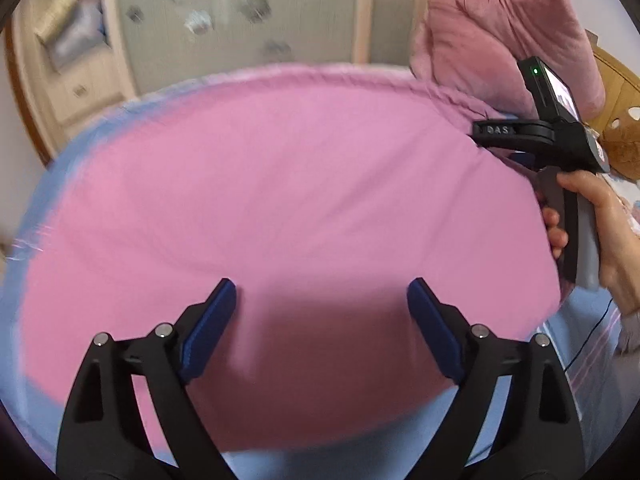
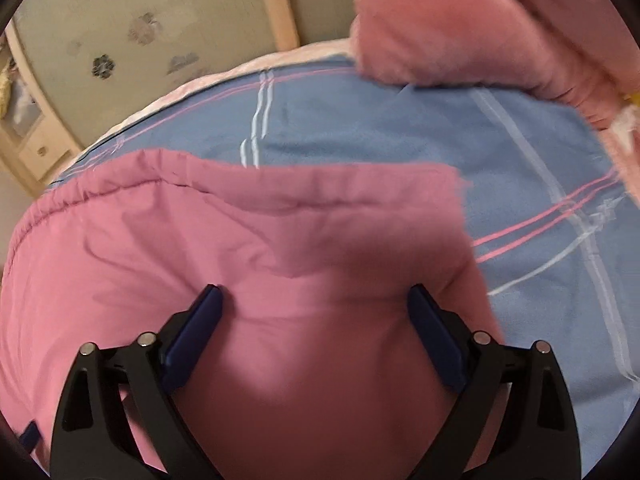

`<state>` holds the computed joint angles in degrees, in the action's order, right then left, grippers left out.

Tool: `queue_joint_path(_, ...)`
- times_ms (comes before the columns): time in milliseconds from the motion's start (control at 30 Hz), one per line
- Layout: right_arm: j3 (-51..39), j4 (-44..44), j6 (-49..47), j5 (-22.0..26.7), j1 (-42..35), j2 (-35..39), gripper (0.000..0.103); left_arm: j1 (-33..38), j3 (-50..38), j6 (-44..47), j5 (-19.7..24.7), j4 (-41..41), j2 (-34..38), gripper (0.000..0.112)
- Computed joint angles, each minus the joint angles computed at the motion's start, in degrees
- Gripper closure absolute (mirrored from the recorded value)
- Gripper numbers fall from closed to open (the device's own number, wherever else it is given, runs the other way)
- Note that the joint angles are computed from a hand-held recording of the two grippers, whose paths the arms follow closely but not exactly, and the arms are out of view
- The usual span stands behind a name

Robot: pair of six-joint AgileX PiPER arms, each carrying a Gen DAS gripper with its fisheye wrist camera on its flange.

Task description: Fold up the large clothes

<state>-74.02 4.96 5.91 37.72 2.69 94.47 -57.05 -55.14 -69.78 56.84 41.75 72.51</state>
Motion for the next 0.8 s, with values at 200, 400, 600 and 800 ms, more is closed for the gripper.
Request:
queue_joint_path(200, -2.37, 5.12, -4.15, 1.98, 17.90, -4.96, 0.019, 6.55, 14.39, -6.15, 0.72, -2.50, -21.75, 0.023)
queue_joint_path(400, -23.63, -9.42, 10.72, 11.92, 41.55, 11.92, 0.019, 17.48, 21.61, 4.22, -10.92, -11.28, -27.18, 0.023)
queue_joint_path(600, -52.02, -20.06, 17.95, 28.18, 45.56, 32.42, 0.018, 18.00, 25.74, 2.01, -15.47, -10.07, -27.51, 0.023)
queue_joint_path(800, -45.59, -22.29, 19.63, 20.49, 44.55, 30.80, 0.017, 22.62, 28.25, 7.81, -19.72, -15.97, -30.59, 0.023)
